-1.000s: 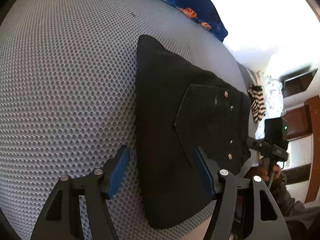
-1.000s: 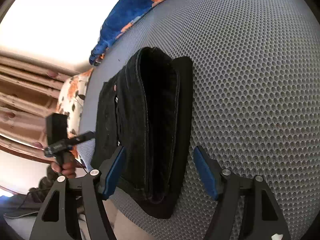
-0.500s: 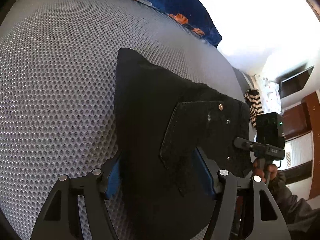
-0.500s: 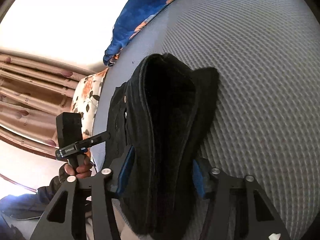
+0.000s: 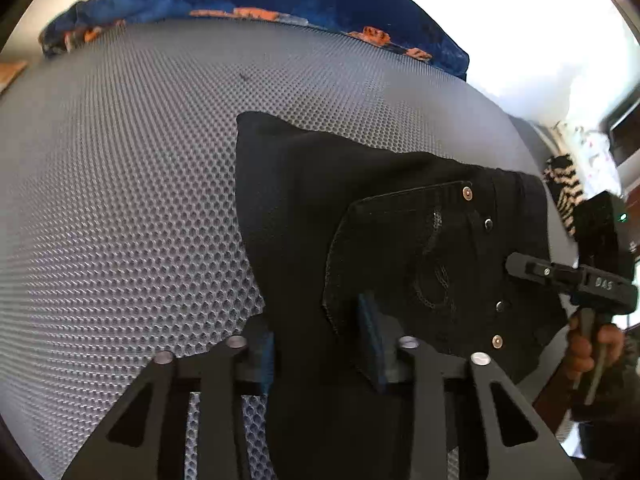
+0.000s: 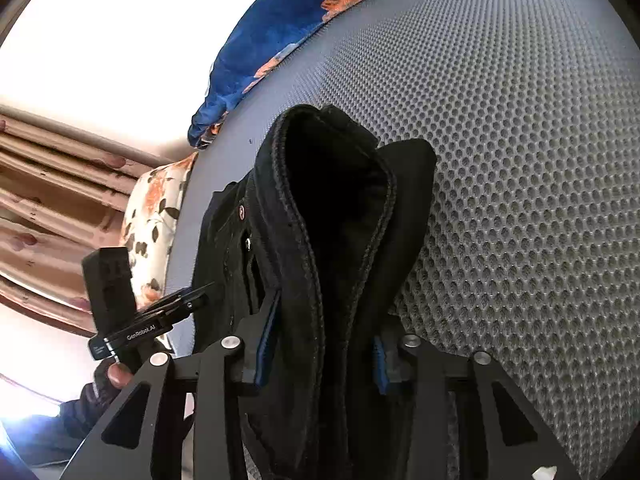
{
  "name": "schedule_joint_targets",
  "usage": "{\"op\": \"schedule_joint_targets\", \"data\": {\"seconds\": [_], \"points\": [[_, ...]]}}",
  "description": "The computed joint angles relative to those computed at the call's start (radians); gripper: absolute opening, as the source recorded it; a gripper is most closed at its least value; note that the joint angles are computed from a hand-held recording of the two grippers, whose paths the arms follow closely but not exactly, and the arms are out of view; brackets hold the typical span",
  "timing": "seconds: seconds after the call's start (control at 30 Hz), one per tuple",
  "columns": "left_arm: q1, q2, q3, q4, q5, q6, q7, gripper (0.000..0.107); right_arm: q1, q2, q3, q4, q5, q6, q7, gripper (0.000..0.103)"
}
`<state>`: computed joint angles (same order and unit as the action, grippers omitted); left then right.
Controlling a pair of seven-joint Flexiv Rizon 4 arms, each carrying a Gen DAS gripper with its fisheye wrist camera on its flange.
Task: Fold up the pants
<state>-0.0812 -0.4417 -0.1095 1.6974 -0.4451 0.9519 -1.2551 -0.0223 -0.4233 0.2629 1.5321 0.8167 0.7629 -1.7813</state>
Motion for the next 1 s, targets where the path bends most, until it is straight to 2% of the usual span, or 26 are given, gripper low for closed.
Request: {"op": "schedule_joint_targets", "data": {"seconds": [0.13,0.2,0.4,0.73,0.87,1.0], "points": [[-0.037,0.002,0.036,-0.018,0.095,0.019,-0.047,0.022,0.047,0.019,-0.011,0.018,-0.049,0.056,0.072,0.029],[-0.044,0.003,0.041,-0.021,0.12,0.03,-0.063,0.02,0.085,0.029,-0.024,0.032,-0.115,0.09,0.127,0.028],[-0.011,0.039,0.011,0.025,0.065,0.06,-0.031,0.015,0.139,0.042,-0.022,0.041,-0.229,0.135,0.246,0.026],[0.007,0.116,0.013,0.091,0.006,0.083,0.036,0.015,0.186,0.017,0.011,-0.013,-0.289,0.137,0.322,0.025],[0.025,0.108,0.016,0.068,-0.024,0.085,0.052,0.015,0.196,-0.025,0.025,-0.073,-0.296,0.122,0.323,0.024],[0.032,0.073,0.03,-0.001,0.002,0.085,0.048,0.015,0.204,-0.093,0.03,-0.175,-0.313,0.098,0.314,0.024]]}}
